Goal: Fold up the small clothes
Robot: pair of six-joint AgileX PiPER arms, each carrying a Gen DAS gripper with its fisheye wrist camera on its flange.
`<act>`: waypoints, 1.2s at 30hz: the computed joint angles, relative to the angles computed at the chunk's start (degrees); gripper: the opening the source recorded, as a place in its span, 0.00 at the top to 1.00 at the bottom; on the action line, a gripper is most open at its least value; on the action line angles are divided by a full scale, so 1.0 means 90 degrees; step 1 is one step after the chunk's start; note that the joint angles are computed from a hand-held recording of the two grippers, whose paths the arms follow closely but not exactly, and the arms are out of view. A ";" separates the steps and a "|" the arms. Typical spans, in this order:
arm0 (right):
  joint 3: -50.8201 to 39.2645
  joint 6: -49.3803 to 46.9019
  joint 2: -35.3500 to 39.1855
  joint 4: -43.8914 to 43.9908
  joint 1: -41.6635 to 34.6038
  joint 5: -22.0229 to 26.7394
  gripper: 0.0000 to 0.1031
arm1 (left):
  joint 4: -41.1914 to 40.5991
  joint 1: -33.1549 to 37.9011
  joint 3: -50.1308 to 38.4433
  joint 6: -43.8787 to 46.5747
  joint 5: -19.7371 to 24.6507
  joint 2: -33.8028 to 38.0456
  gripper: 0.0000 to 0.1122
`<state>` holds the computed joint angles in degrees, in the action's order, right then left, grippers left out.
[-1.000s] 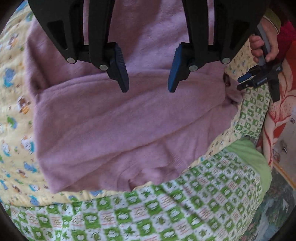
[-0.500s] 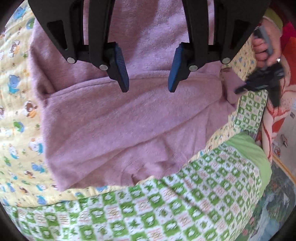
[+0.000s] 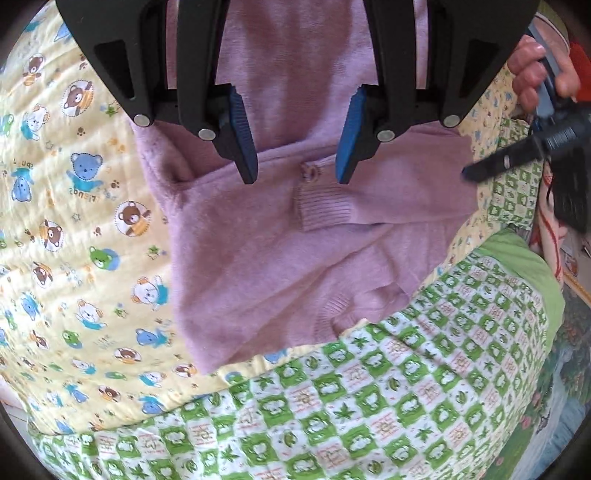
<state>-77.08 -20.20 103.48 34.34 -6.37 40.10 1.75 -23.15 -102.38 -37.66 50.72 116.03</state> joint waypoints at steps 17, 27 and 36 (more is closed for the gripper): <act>-0.2767 0.0564 0.2086 -0.0595 0.0987 0.1086 0.91 | 0.1447 0.0976 0.2231 -0.1517 -0.0597 -0.0343 0.54; -0.1948 -0.0755 0.0144 0.1059 -0.0338 0.0858 0.91 | 0.2470 0.0873 0.1522 -0.2959 -0.0176 -0.0039 0.47; -0.1177 -0.0343 0.1019 -0.0312 -0.0444 0.0414 0.91 | 0.2530 0.0819 0.2062 -0.3739 -0.0515 -0.0240 0.47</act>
<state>-87.67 -23.29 112.64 31.54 -10.38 43.83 24.52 -15.78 -83.82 -71.31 46.09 113.86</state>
